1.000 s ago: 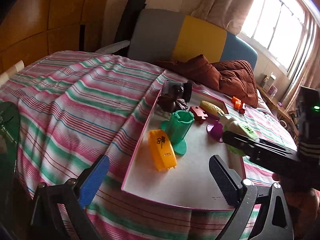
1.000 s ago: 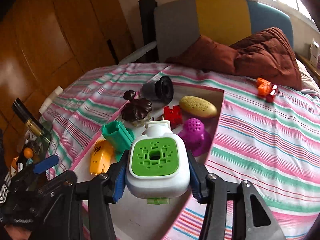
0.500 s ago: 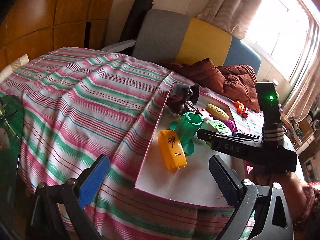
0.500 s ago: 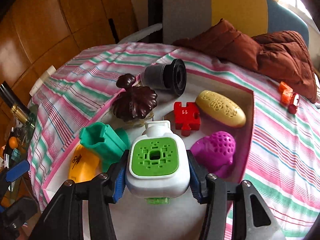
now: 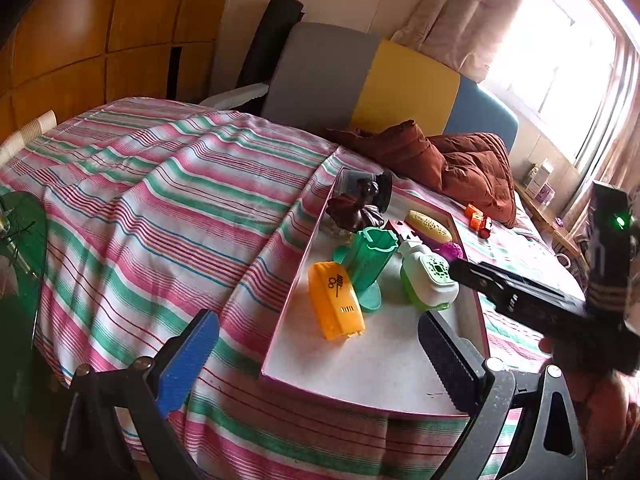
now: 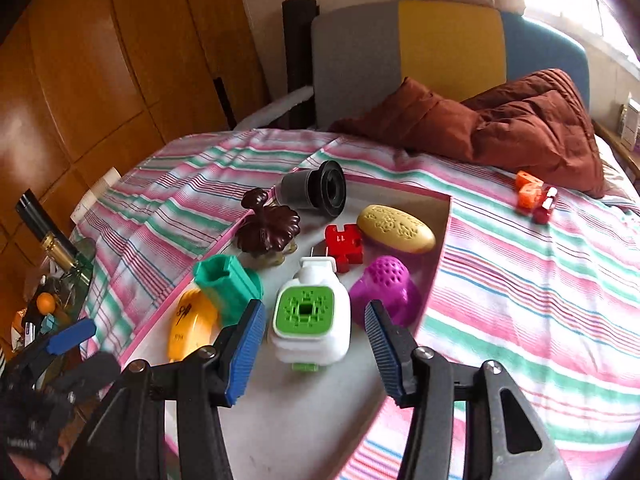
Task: Organize rigid objects
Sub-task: 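Move the open right tool to the red cylinder on the bed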
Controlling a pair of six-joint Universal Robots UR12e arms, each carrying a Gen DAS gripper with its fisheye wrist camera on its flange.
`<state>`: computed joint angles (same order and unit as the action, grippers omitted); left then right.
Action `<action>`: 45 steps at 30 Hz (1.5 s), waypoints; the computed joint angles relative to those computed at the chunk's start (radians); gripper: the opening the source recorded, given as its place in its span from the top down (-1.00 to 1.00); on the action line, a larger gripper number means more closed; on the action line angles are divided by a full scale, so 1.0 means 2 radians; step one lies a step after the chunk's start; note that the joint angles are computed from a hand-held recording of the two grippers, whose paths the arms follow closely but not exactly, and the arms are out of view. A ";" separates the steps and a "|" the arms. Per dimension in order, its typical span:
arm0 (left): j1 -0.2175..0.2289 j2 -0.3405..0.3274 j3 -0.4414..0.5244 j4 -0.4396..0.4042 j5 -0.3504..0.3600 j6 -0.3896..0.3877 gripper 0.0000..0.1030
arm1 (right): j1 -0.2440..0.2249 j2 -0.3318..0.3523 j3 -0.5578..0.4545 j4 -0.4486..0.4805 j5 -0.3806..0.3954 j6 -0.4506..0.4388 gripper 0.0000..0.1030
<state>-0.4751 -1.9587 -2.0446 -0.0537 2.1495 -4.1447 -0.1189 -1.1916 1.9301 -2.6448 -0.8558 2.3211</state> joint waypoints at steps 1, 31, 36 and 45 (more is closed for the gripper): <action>0.000 0.000 0.001 -0.001 0.000 0.000 -0.95 | -0.001 -0.002 0.002 -0.001 0.002 0.001 -0.02; -0.004 -0.031 0.072 0.012 -0.075 0.097 -0.96 | -0.053 0.032 -0.022 -0.045 -0.038 0.132 -0.02; -0.001 -0.042 0.097 0.001 -0.095 0.116 -0.99 | -0.049 0.060 -0.060 -0.046 -0.056 0.172 -0.02; 0.007 -0.055 0.125 -0.012 -0.112 0.139 -0.99 | -0.025 0.129 -0.171 -0.053 -0.095 0.272 0.00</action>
